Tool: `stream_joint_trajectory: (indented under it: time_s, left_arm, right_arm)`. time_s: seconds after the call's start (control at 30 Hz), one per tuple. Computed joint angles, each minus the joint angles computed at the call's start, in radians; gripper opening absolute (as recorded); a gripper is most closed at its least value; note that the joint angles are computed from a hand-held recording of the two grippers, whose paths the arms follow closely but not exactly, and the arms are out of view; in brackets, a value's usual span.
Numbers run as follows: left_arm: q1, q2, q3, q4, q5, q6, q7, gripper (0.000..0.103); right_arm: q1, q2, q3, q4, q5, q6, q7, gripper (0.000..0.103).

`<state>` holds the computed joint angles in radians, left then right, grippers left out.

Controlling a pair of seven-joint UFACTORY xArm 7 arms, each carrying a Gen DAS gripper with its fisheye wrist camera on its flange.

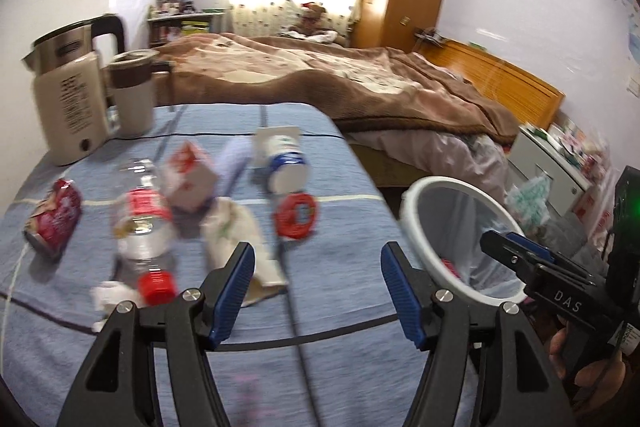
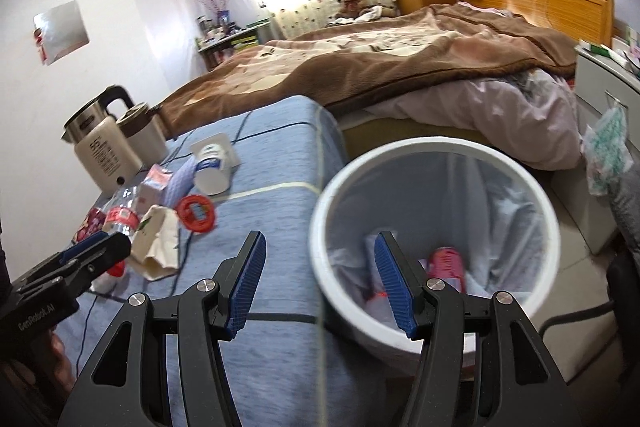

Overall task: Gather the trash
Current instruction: 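Move both open tools back over the table trash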

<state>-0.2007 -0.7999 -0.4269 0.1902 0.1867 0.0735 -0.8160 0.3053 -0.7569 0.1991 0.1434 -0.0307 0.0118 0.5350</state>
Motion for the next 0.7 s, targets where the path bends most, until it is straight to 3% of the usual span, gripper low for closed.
stream_joint_trajectory:
  time_s: [0.3,0.63,0.7]
  left_arm:
    - [0.002,-0.21,0.146,-0.123,-0.017,0.107,0.069,0.068]
    - [0.101,-0.382,0.253,-0.201,-0.037,0.212,0.182,0.069]
    - [0.127,-0.399,0.274,-0.21,-0.039,0.216,0.215,0.07]
  right_arm:
    - [0.017,0.199,0.08,0.114,-0.017,-0.076,0.031,0.057]
    - [0.025,0.422,0.119,0.276,-0.034,-0.122,0.006,0.057]
    - [-0.014,0.452,0.161,0.305,-0.04,-0.12,0.007,0.057]
